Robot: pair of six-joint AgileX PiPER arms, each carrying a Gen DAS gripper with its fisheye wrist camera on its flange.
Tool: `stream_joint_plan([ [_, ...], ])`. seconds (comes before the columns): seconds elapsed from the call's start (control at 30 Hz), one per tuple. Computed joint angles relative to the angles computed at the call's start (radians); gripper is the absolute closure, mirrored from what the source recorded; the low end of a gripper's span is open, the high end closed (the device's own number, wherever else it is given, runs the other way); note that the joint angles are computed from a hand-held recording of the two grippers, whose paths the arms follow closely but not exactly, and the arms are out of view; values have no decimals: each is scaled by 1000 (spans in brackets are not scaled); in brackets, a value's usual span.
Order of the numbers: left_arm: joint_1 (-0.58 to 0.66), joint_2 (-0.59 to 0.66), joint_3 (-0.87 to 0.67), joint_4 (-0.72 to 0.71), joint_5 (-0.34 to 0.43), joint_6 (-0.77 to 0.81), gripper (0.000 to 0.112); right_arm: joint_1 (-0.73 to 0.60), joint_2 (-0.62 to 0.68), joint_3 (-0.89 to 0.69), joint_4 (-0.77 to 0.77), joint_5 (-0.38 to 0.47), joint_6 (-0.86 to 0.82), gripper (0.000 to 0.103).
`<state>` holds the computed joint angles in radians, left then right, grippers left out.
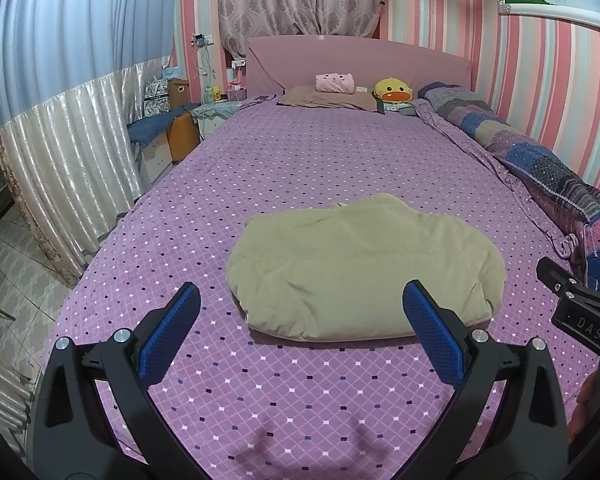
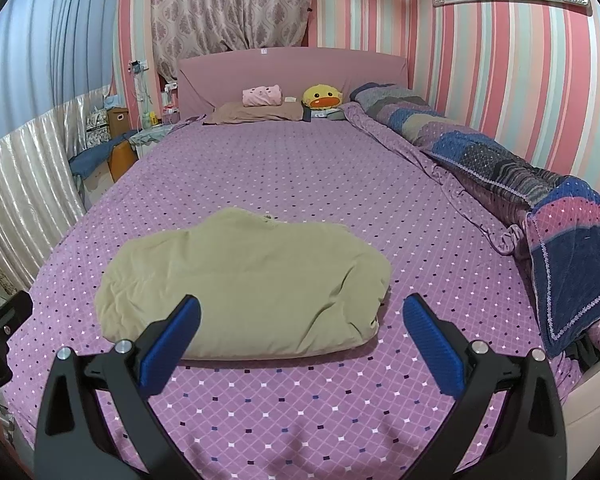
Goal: Fold large clothes
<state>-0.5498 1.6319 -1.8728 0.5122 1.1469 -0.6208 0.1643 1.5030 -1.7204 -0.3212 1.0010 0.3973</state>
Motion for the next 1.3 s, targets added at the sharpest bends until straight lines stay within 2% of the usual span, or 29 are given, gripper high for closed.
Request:
stream_joint_plan([
  [1.3, 7, 23, -36, -1, 15, 18, 12, 1, 14, -25, -6, 11, -4, 2],
])
